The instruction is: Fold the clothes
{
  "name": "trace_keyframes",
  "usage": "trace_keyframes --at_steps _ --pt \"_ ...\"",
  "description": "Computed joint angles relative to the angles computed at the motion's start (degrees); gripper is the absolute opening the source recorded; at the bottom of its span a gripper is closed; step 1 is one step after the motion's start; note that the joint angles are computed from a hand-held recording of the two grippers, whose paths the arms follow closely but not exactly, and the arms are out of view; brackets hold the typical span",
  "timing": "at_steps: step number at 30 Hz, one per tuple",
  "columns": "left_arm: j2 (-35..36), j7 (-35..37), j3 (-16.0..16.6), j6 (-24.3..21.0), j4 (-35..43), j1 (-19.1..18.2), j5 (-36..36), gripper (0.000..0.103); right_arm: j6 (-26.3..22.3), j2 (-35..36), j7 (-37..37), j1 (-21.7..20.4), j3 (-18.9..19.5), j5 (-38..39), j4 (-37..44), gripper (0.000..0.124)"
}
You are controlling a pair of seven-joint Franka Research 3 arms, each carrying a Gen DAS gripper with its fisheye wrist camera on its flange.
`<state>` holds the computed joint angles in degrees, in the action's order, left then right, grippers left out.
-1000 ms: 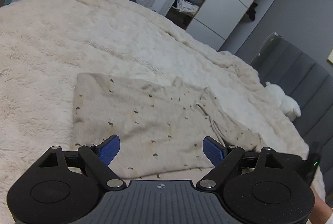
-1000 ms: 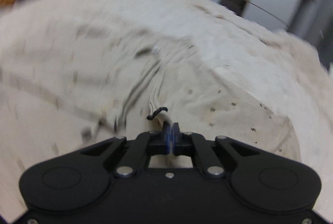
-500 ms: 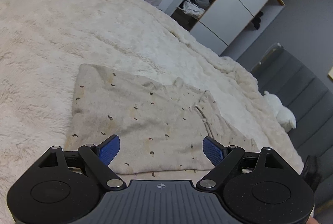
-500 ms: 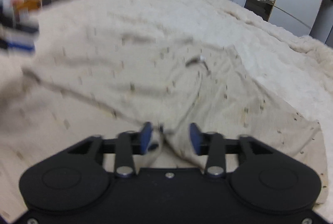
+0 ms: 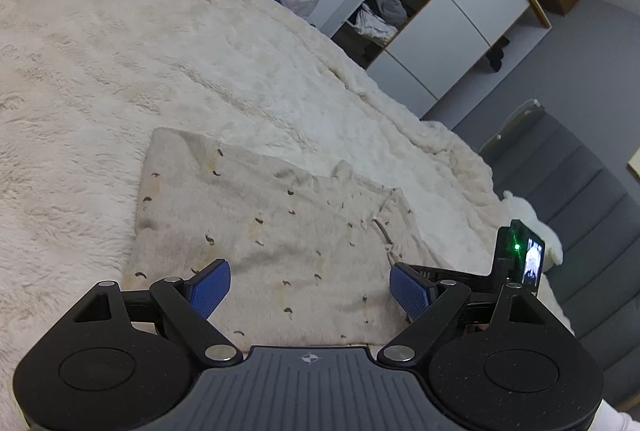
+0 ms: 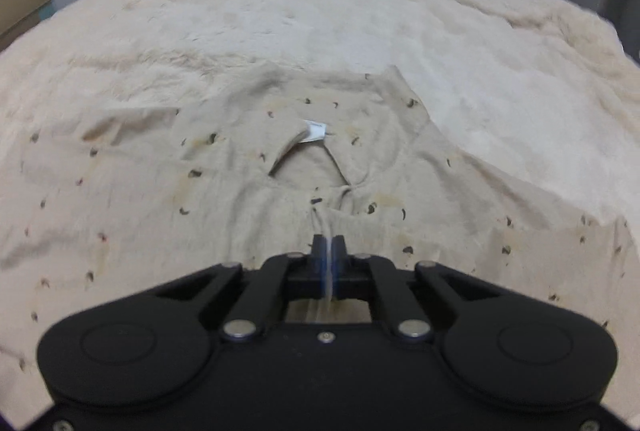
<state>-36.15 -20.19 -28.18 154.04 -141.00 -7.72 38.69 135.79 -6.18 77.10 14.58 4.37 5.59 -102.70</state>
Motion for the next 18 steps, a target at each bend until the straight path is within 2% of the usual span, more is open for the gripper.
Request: trace_keyframes --at_steps 6,8,10,11,13,15,18 --pt "-0.93 0.44 0.87 0.37 -0.92 -0.18 -0.45 0.083 1.54 0.41 -2.6 0.3 -0.71 6.13 3.85 0.0" --pt "-0.74 0.99 1.06 0.2 -0.9 -0.31 -0.81 0.083 -1.82 3.13 -3.15 0.59 -0.55 7.02 8.02 0.0" --pt "-0.52 1.57 1.26 -0.05 -0.86 -0.51 -1.2 0.083 -8.37 6.38 -2.53 0.76 -0.42 6.62 12.22 0.003" --pt "-0.47 1.83 1.37 -0.14 -0.91 -0.62 -1.38 0.083 -10.07 7.25 -2.66 0.84 -0.41 6.47 13.08 0.005" --pt "-0.55 2.26 1.59 -0.7 -1.07 -0.94 -1.95 0.083 -8.3 6.28 -3.94 0.88 -0.51 6.44 10.74 0.01" --pt "-1.11 2.19 1.66 -0.79 -1.5 -1.05 -2.23 0.083 -4.58 3.72 -5.21 0.67 -0.77 7.35 7.43 0.028" --pt "-1.44 2.8 1.6 -0.93 -1.5 -0.99 -2.19 0.083 -1.87 -1.46 -10.25 -0.06 -1.93 11.06 2.74 0.033"
